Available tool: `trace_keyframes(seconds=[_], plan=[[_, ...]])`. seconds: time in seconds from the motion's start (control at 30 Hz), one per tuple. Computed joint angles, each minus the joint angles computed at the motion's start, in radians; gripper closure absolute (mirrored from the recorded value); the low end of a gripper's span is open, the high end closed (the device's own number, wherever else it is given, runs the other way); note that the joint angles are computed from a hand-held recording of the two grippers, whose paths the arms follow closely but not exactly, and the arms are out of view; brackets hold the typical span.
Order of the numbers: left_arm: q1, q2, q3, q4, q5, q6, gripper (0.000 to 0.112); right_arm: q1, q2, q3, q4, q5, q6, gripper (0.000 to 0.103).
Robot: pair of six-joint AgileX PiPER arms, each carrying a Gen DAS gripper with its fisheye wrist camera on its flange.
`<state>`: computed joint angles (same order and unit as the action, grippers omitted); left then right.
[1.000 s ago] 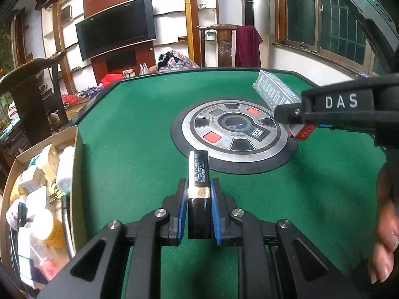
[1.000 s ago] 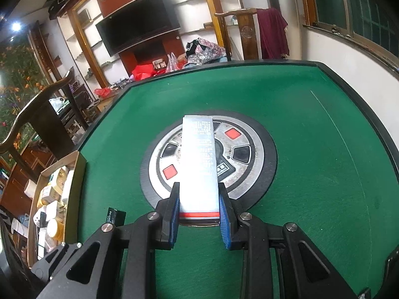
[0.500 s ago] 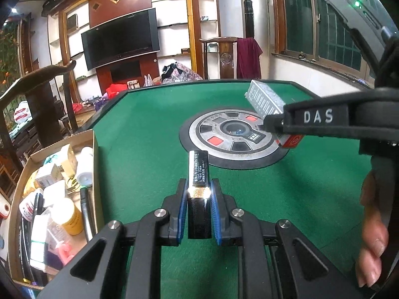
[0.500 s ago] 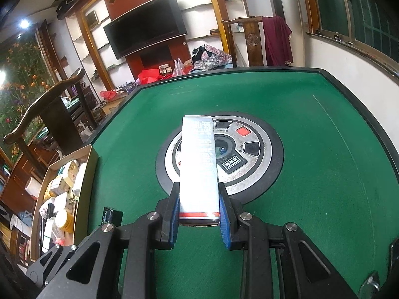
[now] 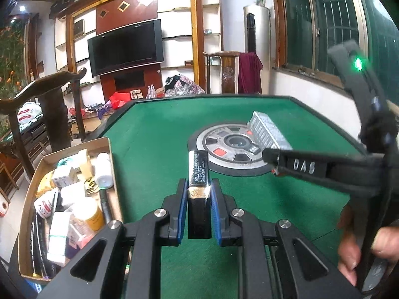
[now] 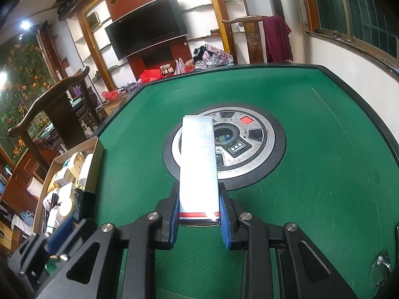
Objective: Organize objects
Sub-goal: 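Carry the black tube and white box over the cardboard tray with both grippers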
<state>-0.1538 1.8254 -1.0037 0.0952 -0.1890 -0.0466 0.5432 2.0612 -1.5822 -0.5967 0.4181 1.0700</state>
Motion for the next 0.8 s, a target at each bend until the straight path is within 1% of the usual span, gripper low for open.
trace_keyframes(seconds=[0.17,0.23,0.37,0.5,0.67,0.77,0.8], plan=[[0.029,-0.067,0.067,0.058,-0.04,-0.06,0.095,0.048,-0.001,0.008,-0.084,-0.009,0.059,0.074],[0.054,-0.092,0.092,0.125,-0.06,-0.13,0.095,0.07,0.004,0.002,-0.103,-0.011,0.067,0.074],[0.113,-0.141,0.135,0.197,-0.092,-0.204,0.095,0.107,0.02,-0.024,-0.102,-0.013,0.052,0.074],[0.187,-0.17,0.157,0.326,-0.109,-0.338,0.095,0.138,0.045,-0.063,-0.09,0.005,0.028,0.074],[0.317,-0.185,0.142,0.597,-0.131,-0.633,0.095,0.173,0.085,-0.14,-0.052,0.043,-0.035,0.073],[0.413,-0.175,0.105,0.856,-0.154,-0.911,0.095,0.195,0.102,-0.181,-0.042,0.056,-0.056,0.073],[0.441,-0.169,0.092,0.919,-0.159,-0.979,0.095,0.201,0.108,-0.193,-0.032,0.061,-0.07,0.073]])
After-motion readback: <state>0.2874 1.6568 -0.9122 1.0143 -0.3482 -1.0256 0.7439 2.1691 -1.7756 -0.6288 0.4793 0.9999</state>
